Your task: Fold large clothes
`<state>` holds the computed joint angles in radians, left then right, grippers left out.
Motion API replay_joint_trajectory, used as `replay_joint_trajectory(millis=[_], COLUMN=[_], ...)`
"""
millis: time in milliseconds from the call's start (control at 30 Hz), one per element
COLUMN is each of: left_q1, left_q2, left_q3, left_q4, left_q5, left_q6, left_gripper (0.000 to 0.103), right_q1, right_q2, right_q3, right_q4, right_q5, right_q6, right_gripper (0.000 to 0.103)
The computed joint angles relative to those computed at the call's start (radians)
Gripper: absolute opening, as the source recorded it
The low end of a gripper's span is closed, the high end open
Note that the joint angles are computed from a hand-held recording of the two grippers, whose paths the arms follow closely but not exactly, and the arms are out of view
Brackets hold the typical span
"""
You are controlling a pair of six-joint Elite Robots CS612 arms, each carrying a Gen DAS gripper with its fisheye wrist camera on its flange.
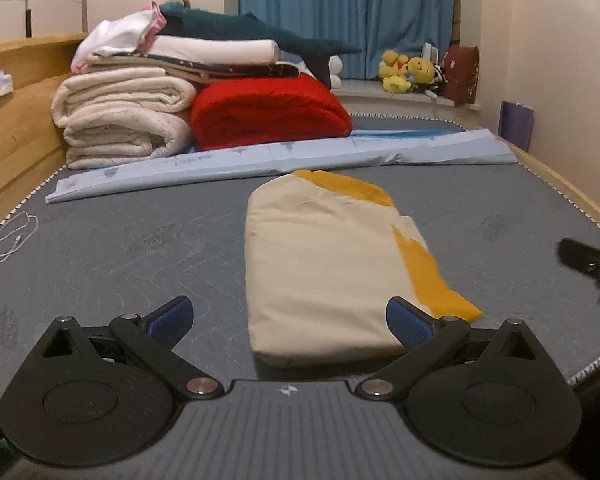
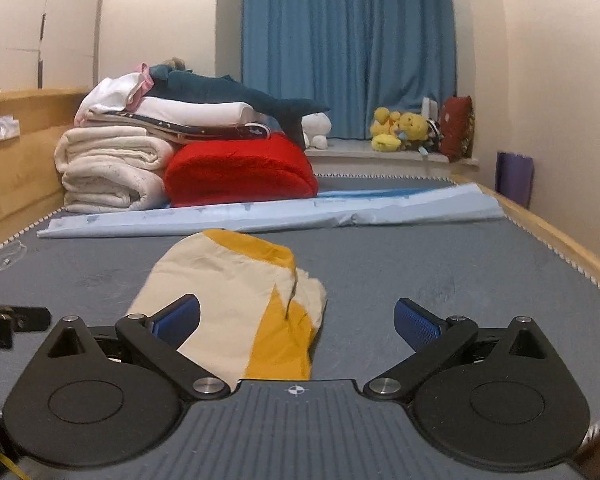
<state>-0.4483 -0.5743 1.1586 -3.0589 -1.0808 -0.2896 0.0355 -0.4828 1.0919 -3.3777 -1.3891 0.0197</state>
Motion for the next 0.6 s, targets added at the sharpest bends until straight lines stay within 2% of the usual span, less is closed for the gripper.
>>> replay_joint_trajectory(millis=[67,133,233,300,333,367,400,433,500,567,600], left_q1=[-0.022,-0.034,-0.037,-0.035,-0.03,-0.023,-0.017,-0.013,-0.008,-0.008,-0.004], left_q2=[-0.019,-0.027,-0.009,0.008,0.02,0.029,0.034,0.038,0.047,0.055,0.057], left_q3=[0.039,0.065,0.077,0.069,0.063,0.056,0.04,0.023,0.006,-0.013,-0.023], left_q4=[-0.034,-0.061,-0.113,-0.095,-0.107,-0.099,-0.05,-0.001,-0.001,0.037,0.061], left_q5=[0.044,0.052,0.06,0.074,0.055,0.023,0.002,-0.005,-0.009,0.001,-0.017], left_q6=[0.0,-0.01,-0.027,-0.063,-0.07,-0.064,-0.069,-0.094,-0.126,-0.145,-0.16], left_gripper=[0.103,0.103,0.103,0.103,0.103,0.103,0.103,0.103,0.103,0.103,0.103], right_q1=[0.002,0.006,0.014,0.018,0.02,0.02,0.022,0.024,0.029,0.035,0.038], right_q2=[-0.022,-0.034,-0.029,-0.019,-0.015,-0.01,-0.006,0.002,0.011,0.021,0.026], right_q3=[0.046,0.08,0.079,0.065,0.057,0.045,0.035,0.02,0.003,-0.019,-0.03], right_q4=[-0.026,-0.043,-0.022,-0.009,0.006,0.028,0.051,0.078,0.112,0.149,0.163], right_q5=[0.004,-0.007,-0.017,-0.027,-0.023,-0.018,-0.017,-0.019,-0.023,-0.023,-0.018], right_q6=[0.026,0.039,0.016,0.006,0.007,0.008,0.009,0.01,0.01,0.002,-0.005], right_gripper=[0.102,0.102,0.102,0.102,0.102,0.102,0.102,0.102,0.102,0.102,0.102])
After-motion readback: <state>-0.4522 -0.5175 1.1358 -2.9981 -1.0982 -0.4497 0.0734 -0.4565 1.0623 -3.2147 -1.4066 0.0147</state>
